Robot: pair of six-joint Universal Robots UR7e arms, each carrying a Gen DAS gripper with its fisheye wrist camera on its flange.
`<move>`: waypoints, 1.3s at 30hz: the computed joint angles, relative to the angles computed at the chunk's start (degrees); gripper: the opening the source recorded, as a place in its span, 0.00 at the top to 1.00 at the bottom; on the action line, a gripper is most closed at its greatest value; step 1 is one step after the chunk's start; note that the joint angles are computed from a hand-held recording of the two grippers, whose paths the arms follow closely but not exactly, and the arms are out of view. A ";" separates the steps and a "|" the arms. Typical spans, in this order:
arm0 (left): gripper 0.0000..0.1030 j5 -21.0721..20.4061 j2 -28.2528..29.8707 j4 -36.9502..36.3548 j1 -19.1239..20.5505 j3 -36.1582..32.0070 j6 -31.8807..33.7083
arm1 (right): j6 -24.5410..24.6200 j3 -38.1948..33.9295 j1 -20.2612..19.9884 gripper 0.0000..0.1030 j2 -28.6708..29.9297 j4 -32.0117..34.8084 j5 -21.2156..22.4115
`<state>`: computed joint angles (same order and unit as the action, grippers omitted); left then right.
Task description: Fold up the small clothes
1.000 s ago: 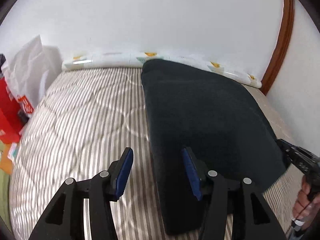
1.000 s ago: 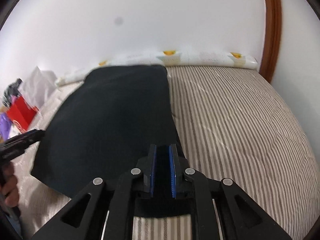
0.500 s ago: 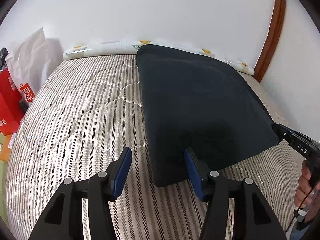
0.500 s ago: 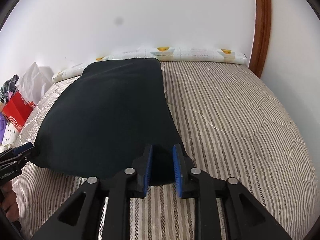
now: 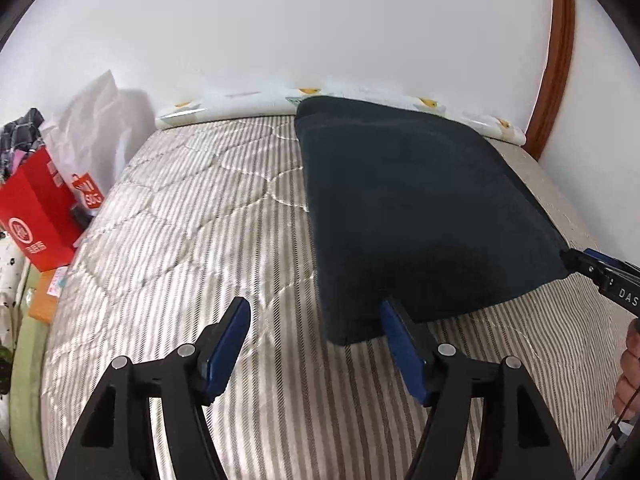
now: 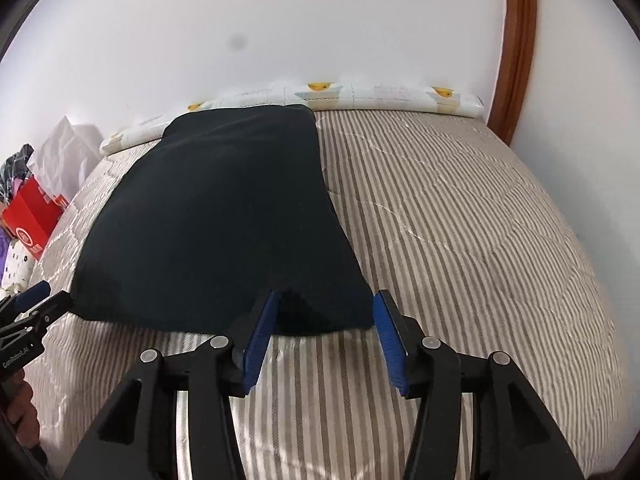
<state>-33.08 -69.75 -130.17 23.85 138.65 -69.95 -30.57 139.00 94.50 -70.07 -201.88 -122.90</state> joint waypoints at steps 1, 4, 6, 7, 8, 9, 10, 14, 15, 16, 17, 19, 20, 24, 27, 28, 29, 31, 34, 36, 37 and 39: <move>0.33 -0.17 -0.71 2.00 -0.89 -0.03 -1.64 | 0.45 0.41 0.33 0.48 -1.00 0.78 -0.14; 0.27 -0.68 -2.95 8.52 -4.30 -0.19 -6.82 | 1.58 3.04 2.09 0.39 -4.81 0.52 -0.77; 0.22 -0.96 -4.46 13.61 -7.07 -0.54 -11.03 | 2.20 4.72 3.75 0.34 -7.00 -0.37 -2.05; 0.21 -1.11 -5.17 16.43 -8.55 -0.78 -13.30 | 2.26 5.34 4.68 0.31 -7.75 -0.75 -2.96; 0.19 -1.30 -5.90 19.88 -10.30 -1.16 -16.14 | 2.26 5.93 5.84 0.31 -8.54 -1.14 -4.40; 0.16 -1.54 -6.37 22.28 -11.57 -1.49 -18.06 | 2.32 6.58 7.08 0.31 -9.33 -1.49 -5.87; 0.15 -2.00 -6.80 24.95 -13.04 -1.91 -20.06 | 2.48 7.32 8.42 0.30 -10.30 -1.66 -7.27; 0.10 -4.35 -7.16 32.92 -18.35 -3.92 -25.34 | 5.31 10.45 12.78 0.17 -15.37 -0.06 -10.62; 0.10 -4.77 -7.32 33.89 -19.52 -4.14 -26.05 | 5.99 11.42 13.99 0.10 -16.67 -0.15 -11.38; 0.10 -5.09 -7.45 34.76 -20.72 -4.30 -26.98 | 6.00 12.10 14.66 0.06 -17.72 -0.53 -11.75; 0.10 -5.56 -7.55 35.89 -22.02 -4.59 -28.12 | 6.03 12.88 15.59 0.04 -18.80 -1.02 -12.30; 0.09 -6.52 -7.55 37.66 -24.12 -5.15 -29.72 | 6.50 14.20 17.51 0.00 -21.34 0.05 -13.80; 0.09 -7.11 -7.41 38.62 -25.12 -5.57 -30.61 | 7.06 14.58 18.56 0.00 -22.18 1.04 -15.09; 0.09 -8.58 -6.71 41.20 -28.93 -6.69 -32.59 | 9.40 15.75 21.04 0.00 -27.05 5.45 -17.68; 0.09 -9.34 -6.29 42.94 -30.94 -7.49 -34.17 | 10.85 16.61 23.12 0.00 -30.80 7.87 -18.79; 0.09 -9.61 -6.26 43.57 -31.64 -7.75 -34.76 | 11.67 16.84 23.76 0.00 -32.38 9.62 -19.10; 0.09 -9.77 -6.03 43.86 -32.06 -7.97 -35.14 | 12.25 16.98 24.27 0.00 -33.41 10.83 -19.46; 0.09 -9.99 -5.51 44.63 -32.79 -8.59 -35.72 | 12.37 17.26 26.00 0.00 -33.44 10.48 -22.11; 0.09 -10.19 -4.85 45.48 -33.71 -9.18 -36.64 | 13.14 17.59 27.24 0.00 -34.90 12.40 -23.19; 0.09 -10.40 -4.62 45.62 -33.96 -9.43 -36.63 | 14.22 17.69 27.86 0.00 -35.68 13.83 -23.90; 0.09 -10.48 -4.57 45.50 -34.06 -9.46 -36.66 | 14.08 17.84 28.17 0.00 -35.77 13.67 -24.05; 0.09 -10.54 -4.58 45.43 -34.24 -9.48 -36.86 | 14.17 17.97 28.39 0.00 -36.23 14.21 -23.89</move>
